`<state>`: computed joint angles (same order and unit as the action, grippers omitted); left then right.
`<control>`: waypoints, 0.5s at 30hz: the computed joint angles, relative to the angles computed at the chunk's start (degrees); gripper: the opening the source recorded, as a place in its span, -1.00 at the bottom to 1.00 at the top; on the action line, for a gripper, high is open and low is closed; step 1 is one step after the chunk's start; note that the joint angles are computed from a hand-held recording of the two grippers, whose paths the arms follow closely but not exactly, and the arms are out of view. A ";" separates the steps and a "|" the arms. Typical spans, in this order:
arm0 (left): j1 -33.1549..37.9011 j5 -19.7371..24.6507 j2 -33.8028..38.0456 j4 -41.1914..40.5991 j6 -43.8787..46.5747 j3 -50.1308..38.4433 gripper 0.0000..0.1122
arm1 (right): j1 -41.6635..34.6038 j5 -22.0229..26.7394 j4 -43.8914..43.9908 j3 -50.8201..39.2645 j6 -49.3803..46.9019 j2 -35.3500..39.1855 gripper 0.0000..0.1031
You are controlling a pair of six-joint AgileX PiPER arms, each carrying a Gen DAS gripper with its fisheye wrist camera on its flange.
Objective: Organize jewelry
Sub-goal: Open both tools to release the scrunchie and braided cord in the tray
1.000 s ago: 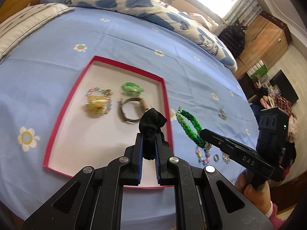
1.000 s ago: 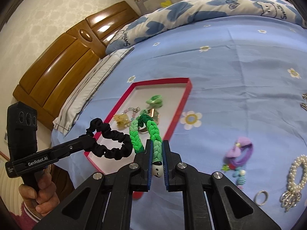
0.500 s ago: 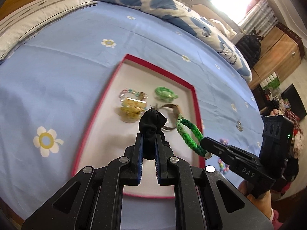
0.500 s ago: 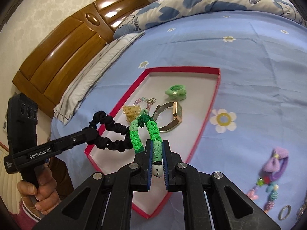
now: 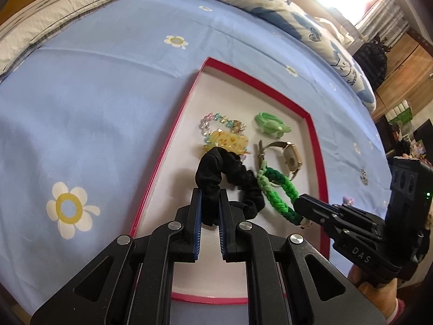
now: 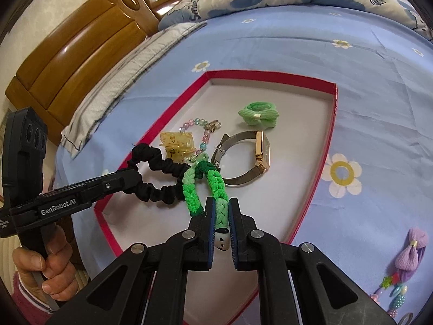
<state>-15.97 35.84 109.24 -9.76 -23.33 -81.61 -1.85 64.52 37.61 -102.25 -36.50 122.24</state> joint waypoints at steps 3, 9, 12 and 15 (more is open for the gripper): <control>0.07 0.43 0.33 0.10 -0.32 -0.03 -0.82 | 0.26 -0.21 -0.87 -0.21 0.24 0.31 -0.81; -0.09 1.59 0.87 1.53 -1.28 -0.81 -0.76 | 0.31 0.00 -0.94 -0.72 0.73 0.95 -0.73; -0.45 2.66 0.97 3.17 -2.73 -1.43 -0.53 | 0.00 0.37 -0.52 -1.04 1.04 1.16 -0.67; -1.05 3.35 0.80 5.34 -4.87 -1.84 -0.33 | -0.69 0.70 0.72 -0.91 0.86 1.00 -0.41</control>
